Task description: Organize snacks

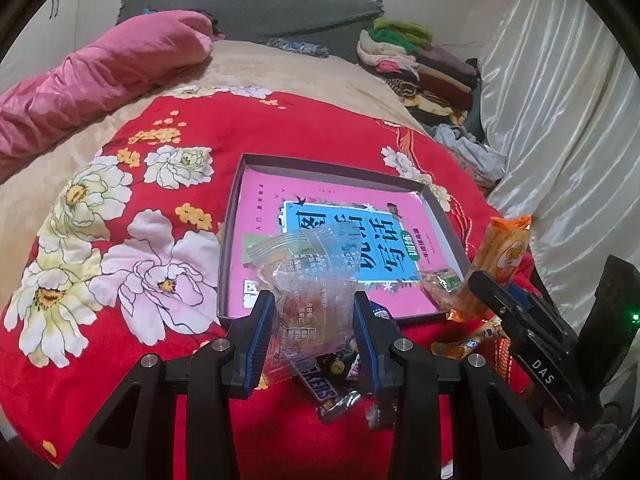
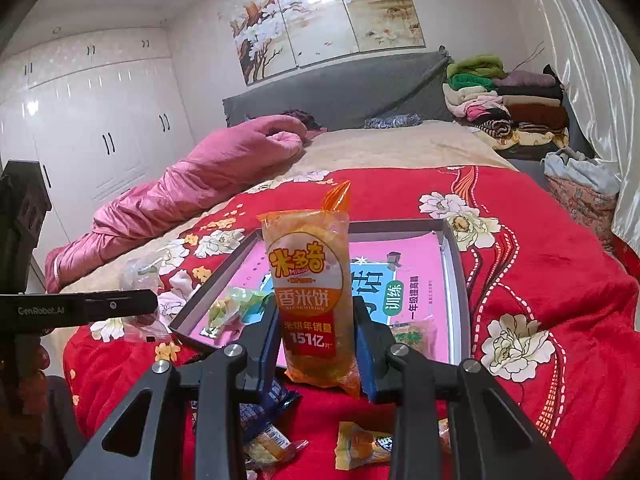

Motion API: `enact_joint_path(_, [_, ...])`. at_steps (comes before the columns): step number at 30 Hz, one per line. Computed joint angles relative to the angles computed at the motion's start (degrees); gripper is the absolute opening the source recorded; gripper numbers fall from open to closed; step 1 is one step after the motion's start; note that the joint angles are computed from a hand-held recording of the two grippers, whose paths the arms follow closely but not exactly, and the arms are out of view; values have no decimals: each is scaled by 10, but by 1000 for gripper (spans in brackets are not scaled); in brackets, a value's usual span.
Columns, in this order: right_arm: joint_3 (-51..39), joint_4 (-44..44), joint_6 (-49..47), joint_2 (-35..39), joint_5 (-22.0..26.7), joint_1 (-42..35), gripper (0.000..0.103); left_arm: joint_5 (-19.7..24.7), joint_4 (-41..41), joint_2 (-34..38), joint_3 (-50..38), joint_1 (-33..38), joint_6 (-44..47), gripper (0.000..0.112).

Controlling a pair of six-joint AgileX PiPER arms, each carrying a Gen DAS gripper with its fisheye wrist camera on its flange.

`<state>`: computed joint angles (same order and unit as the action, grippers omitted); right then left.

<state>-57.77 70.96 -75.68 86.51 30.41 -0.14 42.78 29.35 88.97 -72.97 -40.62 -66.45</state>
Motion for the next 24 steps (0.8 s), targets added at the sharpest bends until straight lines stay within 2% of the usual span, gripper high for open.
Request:
enact_joint_path(13, [-3, 17, -20, 2, 15, -12, 34, 10, 22, 26, -28, -1, -4, 41])
enact_joint_path(24, [-16, 19, -23, 13, 10, 5, 34, 7, 24, 53, -55, 12, -3, 41])
